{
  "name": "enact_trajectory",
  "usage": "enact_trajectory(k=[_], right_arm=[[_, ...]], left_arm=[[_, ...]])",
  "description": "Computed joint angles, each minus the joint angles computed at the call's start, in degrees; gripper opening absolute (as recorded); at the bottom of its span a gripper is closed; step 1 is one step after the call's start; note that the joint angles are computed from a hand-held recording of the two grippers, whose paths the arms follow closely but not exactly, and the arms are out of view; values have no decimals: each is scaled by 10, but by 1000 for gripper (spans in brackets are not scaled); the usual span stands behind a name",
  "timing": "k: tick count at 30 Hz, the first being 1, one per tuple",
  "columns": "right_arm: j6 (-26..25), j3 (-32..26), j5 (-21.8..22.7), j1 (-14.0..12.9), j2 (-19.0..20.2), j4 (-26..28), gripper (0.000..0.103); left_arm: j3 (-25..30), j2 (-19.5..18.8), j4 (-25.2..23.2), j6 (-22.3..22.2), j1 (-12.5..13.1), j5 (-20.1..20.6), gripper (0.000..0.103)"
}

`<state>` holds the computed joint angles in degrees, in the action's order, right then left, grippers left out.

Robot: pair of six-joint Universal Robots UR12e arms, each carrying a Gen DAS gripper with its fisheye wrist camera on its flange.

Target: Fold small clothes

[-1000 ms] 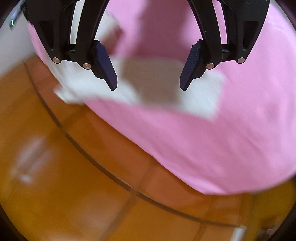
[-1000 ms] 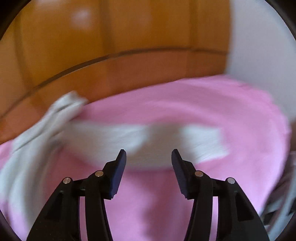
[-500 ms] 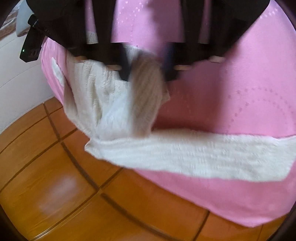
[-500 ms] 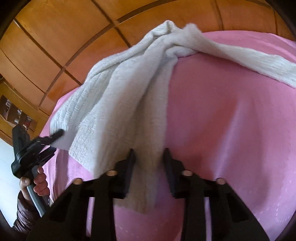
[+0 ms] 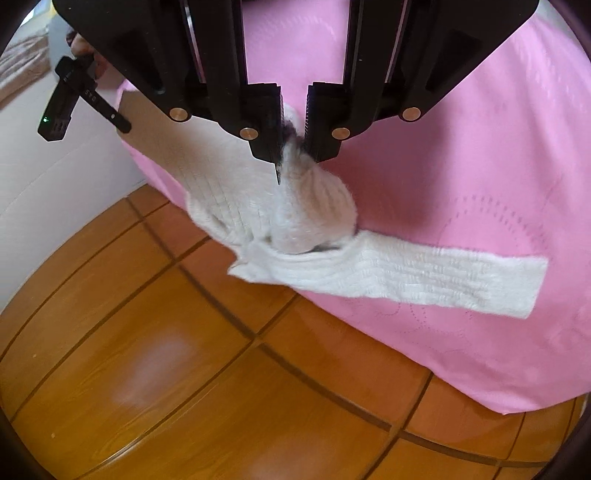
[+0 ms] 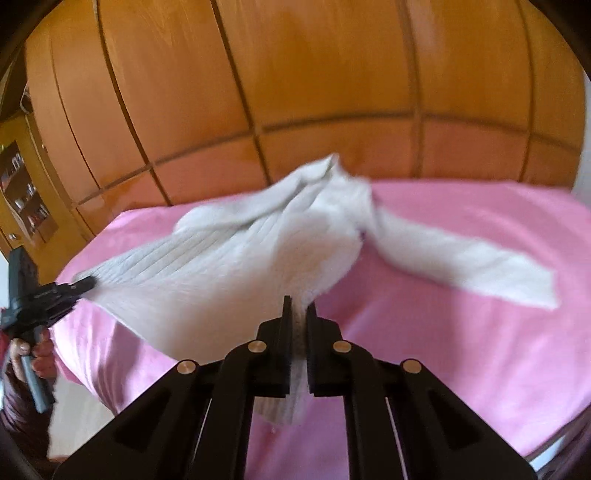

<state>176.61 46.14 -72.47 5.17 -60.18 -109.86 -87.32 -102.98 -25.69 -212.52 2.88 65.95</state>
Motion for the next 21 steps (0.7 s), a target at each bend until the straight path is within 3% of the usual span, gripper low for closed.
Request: enact_trajectory(k=[3, 5, 10, 13, 14, 16, 17, 18, 19, 21], right_arm=[[-31, 26, -20, -6, -25, 20, 5], [-50, 54, -39, -8, -43, 55, 5], [-40, 107, -80, -7, -65, 112, 5], [-28, 113, -99, -5, -65, 117, 5], [-24, 111, -97, -5, -63, 117, 5], [-25, 98, -104, -1, -56, 101, 9], [-21, 102, -109, 1, -58, 87, 13], [-15, 98, -109, 3, -54, 73, 20], [-12, 106, -105, 4, -59, 60, 37], [-17, 104, -97, 7, -57, 45, 39]], left_arm=[[-34, 28, 3, -7, -2, -17, 7], [-57, 48, -20, 8, -9, -17, 7], [-94, 69, -106, 29, -23, -21, 7], [-95, 68, -123, 19, -17, -31, 13], [-94, 69, -124, 17, -16, -14, 22], [-84, 68, -126, 20, -18, 60, 38], [-76, 66, -127, 20, -21, 115, 56], [-71, 65, -127, 19, -23, 154, 63], [-63, 61, -129, 15, -24, 213, 67], [-45, 46, -136, 16, -24, 298, 67]])
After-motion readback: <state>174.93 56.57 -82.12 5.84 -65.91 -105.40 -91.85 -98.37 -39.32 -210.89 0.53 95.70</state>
